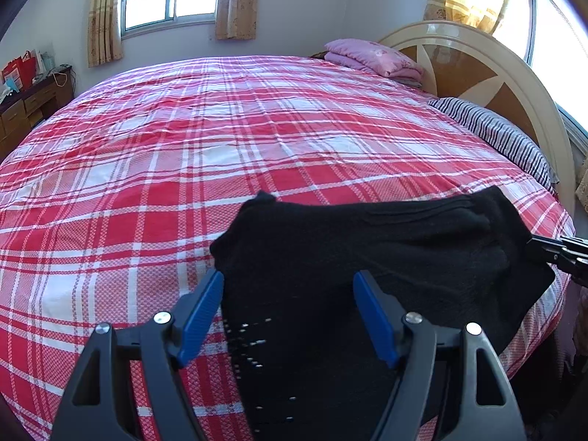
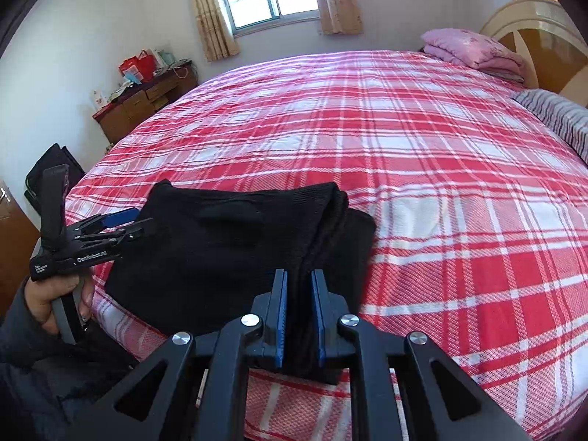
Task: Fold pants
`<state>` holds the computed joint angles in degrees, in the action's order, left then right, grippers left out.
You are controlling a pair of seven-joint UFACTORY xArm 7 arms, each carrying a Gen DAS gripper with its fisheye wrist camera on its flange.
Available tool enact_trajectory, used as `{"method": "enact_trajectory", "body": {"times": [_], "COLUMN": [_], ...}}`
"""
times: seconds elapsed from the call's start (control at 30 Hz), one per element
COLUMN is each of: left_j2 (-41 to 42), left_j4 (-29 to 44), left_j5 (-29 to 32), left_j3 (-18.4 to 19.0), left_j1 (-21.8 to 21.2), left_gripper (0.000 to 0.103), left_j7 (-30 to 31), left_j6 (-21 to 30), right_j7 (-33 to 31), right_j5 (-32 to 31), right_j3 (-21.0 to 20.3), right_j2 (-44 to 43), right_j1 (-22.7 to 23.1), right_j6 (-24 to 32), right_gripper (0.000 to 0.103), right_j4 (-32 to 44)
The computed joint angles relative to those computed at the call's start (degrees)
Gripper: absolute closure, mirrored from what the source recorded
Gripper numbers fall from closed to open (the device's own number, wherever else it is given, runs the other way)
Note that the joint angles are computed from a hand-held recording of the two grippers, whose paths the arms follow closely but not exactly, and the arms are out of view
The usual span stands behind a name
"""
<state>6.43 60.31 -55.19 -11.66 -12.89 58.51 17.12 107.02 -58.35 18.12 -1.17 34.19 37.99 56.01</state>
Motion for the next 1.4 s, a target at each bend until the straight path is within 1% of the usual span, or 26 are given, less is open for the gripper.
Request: {"method": "enact_trajectory", "body": {"times": [0.1, 0.13, 0.23, 0.3, 0.37, 0.4, 0.43, 0.47, 0.5, 0.53, 0.57, 0.63, 0.67, 0.7, 0.73, 0.8, 0.87, 0.97, 1.03, 1.13, 1.23, 1.27, 1.33, 1.4], "left_j2": [0.7, 1.1, 1.8, 1.9, 1.9, 1.9, 1.8, 1.8, 1.9, 1.9, 1.8, 1.8, 1.8, 1.8, 1.8, 1.8, 1.6, 1.7, 2.2, 3.2, 5.6, 6.8, 9.0, 10.3], "left_j4": [0.2, 0.1, 0.1, 0.2, 0.3, 0.2, 0.1, 0.0, 0.0, 0.1, 0.1, 0.0, -0.1, 0.0, 0.0, 0.0, 0.0, 0.3, 0.7, 2.2, 4.5, 5.7, 8.6, 10.7], "left_j5": [0.5, 1.7, 3.5, 2.8, 3.0, 3.0, 3.2, 3.2, 3.2, 3.3, 3.1, 3.3, 3.3, 3.3, 3.1, 2.9, 2.5, 2.8, 5.0, 5.9, 12.7, 14.8, 17.4, 16.4], "left_j3": [-0.1, -0.1, -0.4, -0.9, -1.1, -1.2, -1.2, -1.3, -1.4, -1.4, -1.5, -1.5, -1.5, -1.5, -1.5, -1.5, -1.5, -1.4, -1.2, -1.7, -0.9, -0.8, -1.2, -2.6], "left_j1": [-0.1, -0.3, 0.0, 0.6, 0.8, 0.8, 0.8, 0.8, 0.8, 0.8, 0.9, 0.9, 0.9, 0.9, 1.0, 1.0, 1.1, 0.8, 0.3, 0.8, 0.1, 0.3, 1.5, 3.5], "left_gripper": [0.016, 0.01, 0.009, 0.008, 0.008, 0.008, 0.008, 0.008, 0.008, 0.008, 0.008, 0.008, 0.008, 0.008, 0.008, 0.008, 0.008, 0.008, 0.008, 0.008, 0.002, 0.0, 0.0, 0.0], "left_j7": [-0.3, -1.0, -1.8, -1.1, -1.4, -1.3, -1.4, -1.4, -1.5, -1.7, -1.5, -1.3, -1.3, -1.4, -1.3, -1.0, -0.6, -0.5, -1.9, -2.4, -7.0, -8.4, -10.8, -11.0], "left_j6": [-0.7, -1.4, -1.4, -1.2, -1.2, -1.5, -1.8, -2.0, -2.0, -1.8, -1.7, -1.9, -1.9, -1.8, -1.5, -1.4, -1.3, -2.2, -3.2, -3.6, -4.1, -3.8, -0.3, 2.4], "right_j7": [0.8, 0.6, 0.3, 1.2, 0.3, -0.9, -1.8, -2.7, -3.2, -3.5, -4.0, -4.8, -6.0, -7.4, -8.8, -13.2, -15.5, -14.7, -14.9, -16.4, -18.5, -19.0, -19.2, -18.8], "right_j5": [0.9, 1.3, 1.9, 1.7, 2.9, 4.0, 4.6, 4.8, 3.5, 1.9, -0.1, -2.2, -2.7, -2.3, -1.4, 2.8, 6.4, 5.4, 6.1, 6.3, 6.9, 7.0, 6.9, 6.6], "right_j3": [-0.7, -0.9, -1.2, -1.5, -1.2, -0.7, 0.0, 0.7, 1.5, 1.7, 1.7, 0.9, 0.3, -0.2, -0.8, -1.8, -3.1, -5.1, -5.4, -5.3, -5.2, -5.3, -5.7, -6.0], "right_j2": [-0.8, -0.6, -0.3, -0.9, -1.2, -1.2, -1.0, -0.5, 0.0, 0.5, 1.2, 2.7, 4.3, 5.9, 7.2, 10.1, 11.3, 10.3, 9.5, 10.1, 11.2, 11.5, 11.6, 11.4], "right_j1": [-0.9, -1.3, -2.0, -2.6, -2.8, -2.6, -2.1, -1.4, -0.6, 0.2, 0.8, 1.4, 1.5, 1.8, 2.4, 3.2, 3.5, 4.4, 4.4, 4.9, 5.8, 6.0, 6.2, 6.3], "right_j6": [-3.5, -4.3, -6.5, -8.6, -8.3, -6.3, -2.7, 2.2, 6.7, 8.8, 9.1, 5.8, 3.0, 1.5, 1.1, 1.1, -0.7, -3.9, -4.8, -3.2, -0.7, -0.2, -0.4, -1.1], "right_gripper": [0.09, 0.09, 0.09, 0.09, 0.09, 0.083, 0.078, 0.078, 0.077, 0.076, 0.073, 0.053, 0.052, 0.052, 0.052, 0.052, 0.052, 0.052, 0.052, 0.052, 0.052, 0.052, 0.051, 0.051], "right_j4": [-2.2, -2.5, -3.6, -4.6, -4.6, -3.8, -2.4, -0.3, 1.9, 3.6, 5.3, 7.1, 8.4, 9.5, 10.3, 11.7, 10.8, 8.7, 7.9, 8.7, 10.3, 10.6, 10.6, 10.1]}}
